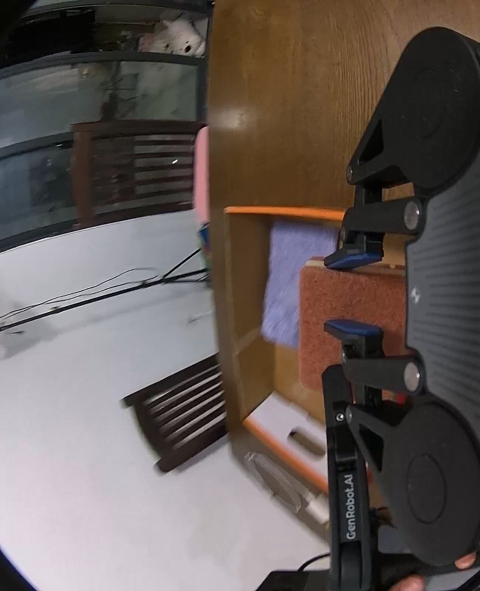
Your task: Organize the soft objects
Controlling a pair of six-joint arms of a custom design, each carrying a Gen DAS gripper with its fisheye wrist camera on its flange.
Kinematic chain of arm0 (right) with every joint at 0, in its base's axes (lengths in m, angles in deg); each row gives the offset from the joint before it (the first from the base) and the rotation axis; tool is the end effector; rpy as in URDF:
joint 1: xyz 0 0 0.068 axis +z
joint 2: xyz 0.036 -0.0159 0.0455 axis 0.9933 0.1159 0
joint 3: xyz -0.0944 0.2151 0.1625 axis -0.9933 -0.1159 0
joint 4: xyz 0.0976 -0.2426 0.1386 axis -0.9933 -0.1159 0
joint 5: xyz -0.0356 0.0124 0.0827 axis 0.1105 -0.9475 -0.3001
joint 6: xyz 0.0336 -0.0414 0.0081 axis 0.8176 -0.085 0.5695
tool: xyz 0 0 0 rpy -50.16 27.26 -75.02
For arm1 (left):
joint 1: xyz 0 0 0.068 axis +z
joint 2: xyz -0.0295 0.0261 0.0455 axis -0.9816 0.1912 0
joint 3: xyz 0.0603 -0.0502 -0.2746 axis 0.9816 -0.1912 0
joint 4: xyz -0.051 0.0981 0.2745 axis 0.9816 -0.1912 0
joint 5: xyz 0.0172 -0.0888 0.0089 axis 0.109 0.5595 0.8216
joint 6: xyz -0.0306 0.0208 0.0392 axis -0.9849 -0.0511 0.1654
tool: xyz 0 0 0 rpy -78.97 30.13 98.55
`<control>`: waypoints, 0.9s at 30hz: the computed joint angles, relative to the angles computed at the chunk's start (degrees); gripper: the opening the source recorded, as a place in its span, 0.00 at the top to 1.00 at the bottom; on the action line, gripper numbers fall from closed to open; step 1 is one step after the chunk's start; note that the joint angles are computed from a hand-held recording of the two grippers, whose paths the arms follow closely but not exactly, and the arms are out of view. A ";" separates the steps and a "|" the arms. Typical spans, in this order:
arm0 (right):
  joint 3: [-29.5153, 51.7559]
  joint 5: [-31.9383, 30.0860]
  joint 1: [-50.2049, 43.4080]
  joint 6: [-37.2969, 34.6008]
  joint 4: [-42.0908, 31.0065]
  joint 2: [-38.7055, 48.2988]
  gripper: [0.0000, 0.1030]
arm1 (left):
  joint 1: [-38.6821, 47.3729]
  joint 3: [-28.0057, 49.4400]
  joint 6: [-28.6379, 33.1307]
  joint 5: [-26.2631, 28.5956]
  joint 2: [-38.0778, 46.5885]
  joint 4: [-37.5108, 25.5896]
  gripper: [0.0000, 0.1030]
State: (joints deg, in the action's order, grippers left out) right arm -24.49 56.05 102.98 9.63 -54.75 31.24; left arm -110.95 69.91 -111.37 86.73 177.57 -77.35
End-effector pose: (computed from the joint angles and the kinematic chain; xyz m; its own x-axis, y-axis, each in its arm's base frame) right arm 0.2409 0.0842 0.1711 -0.6496 0.1669 -0.7417 -0.0609 0.9611 0.2695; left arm 0.3050 -0.2002 0.1543 -0.7698 0.0080 -0.6382 0.3848 0.8035 -0.4541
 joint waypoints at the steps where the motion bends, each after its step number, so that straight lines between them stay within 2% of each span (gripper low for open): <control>1: 0.57 0.45 -0.10 -0.58 0.56 2.84 0.71 | 0.13 0.44 0.76 -0.03 1.45 -0.27 0.72; 5: 2.03 4.51 1.66 -2.31 2.24 9.38 0.70 | -0.22 3.02 3.54 0.25 5.49 -2.56 0.68; 6: 1.75 6.46 2.80 -3.06 2.46 9.40 0.64 | -0.57 2.28 4.39 -0.48 5.05 -1.98 0.66; 7: 1.38 8.94 4.41 -3.16 2.27 8.95 0.64 | -0.96 2.19 5.14 -1.89 4.57 -2.38 0.63; 10: 0.32 10.58 5.60 -3.78 1.95 6.19 0.55 | -1.25 -0.41 6.51 -4.53 0.55 -2.61 0.55; 14: -1.52 12.93 7.43 -3.88 -2.97 -3.65 0.51 | -1.56 -7.30 9.22 -8.97 -11.29 -3.92 0.48; 16: -2.71 15.65 10.13 -3.24 -7.67 -11.11 0.45 | -2.74 -11.59 10.99 -12.85 -18.92 -4.86 0.34; 19: -3.92 22.52 16.97 -1.74 -14.96 -21.72 0.41 | -5.74 -19.95 13.12 -19.39 -34.84 -8.18 0.26; 22: -4.65 33.57 28.95 2.87 -24.69 -32.27 0.34 | -11.57 -27.16 12.48 -28.18 -55.22 -17.49 0.18; 24: -3.95 47.37 43.05 11.70 -33.47 -35.89 0.29 | -18.59 -30.06 10.19 -36.37 -69.26 -27.10 0.16; 25: -3.54 52.66 50.25 15.59 -37.95 -36.74 0.23 | -24.80 -30.64 7.37 -43.57 -75.18 -32.62 0.14; 27: -0.68 63.71 64.65 31.46 -50.53 -31.47 0.19 | -39.20 -31.20 0.48 -57.70 -86.73 -46.29 0.09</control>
